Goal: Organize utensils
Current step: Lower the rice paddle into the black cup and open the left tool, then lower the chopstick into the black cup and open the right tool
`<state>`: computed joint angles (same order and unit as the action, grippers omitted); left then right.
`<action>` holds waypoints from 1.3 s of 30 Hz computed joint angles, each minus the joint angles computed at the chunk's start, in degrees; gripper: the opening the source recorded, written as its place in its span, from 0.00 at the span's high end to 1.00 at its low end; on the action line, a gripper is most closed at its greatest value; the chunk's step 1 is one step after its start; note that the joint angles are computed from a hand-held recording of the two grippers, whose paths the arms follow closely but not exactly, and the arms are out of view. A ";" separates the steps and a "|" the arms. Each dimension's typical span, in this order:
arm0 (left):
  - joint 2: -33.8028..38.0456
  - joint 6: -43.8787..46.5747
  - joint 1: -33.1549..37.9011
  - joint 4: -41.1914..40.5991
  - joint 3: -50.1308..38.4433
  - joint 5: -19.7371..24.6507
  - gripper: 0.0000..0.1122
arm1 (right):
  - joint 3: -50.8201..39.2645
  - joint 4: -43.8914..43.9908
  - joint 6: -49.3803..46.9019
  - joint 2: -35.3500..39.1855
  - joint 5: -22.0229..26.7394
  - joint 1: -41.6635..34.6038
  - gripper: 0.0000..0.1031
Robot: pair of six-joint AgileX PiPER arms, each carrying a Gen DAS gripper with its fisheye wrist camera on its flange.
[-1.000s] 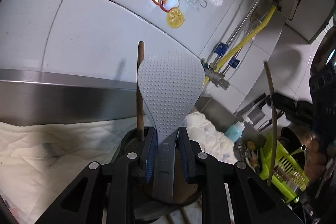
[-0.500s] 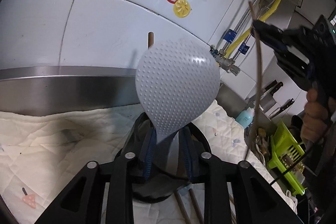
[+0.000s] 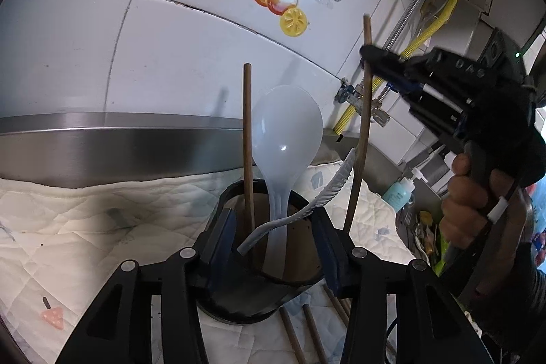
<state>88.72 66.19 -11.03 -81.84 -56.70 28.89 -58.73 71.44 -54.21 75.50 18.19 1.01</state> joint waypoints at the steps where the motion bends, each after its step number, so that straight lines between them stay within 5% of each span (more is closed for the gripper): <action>1: -0.13 -0.72 -0.01 0.34 0.03 -0.22 0.55 | 0.34 0.81 -0.57 0.18 -0.22 -0.03 0.90; 13: -1.98 -6.25 2.39 4.45 0.96 0.38 0.52 | -2.00 3.76 -1.72 1.20 -2.45 1.10 0.90; 17: -2.70 -8.90 2.84 6.86 0.74 0.57 0.51 | -0.08 2.39 -3.04 0.81 -6.67 3.63 0.90; 25: -5.47 -11.71 2.11 9.89 1.73 0.00 0.51 | 1.27 2.33 -0.59 0.73 -4.33 2.12 0.90; 39: -7.78 -14.35 2.09 12.61 3.90 -1.52 0.51 | -5.12 -14.06 13.89 -1.41 -4.13 7.43 0.90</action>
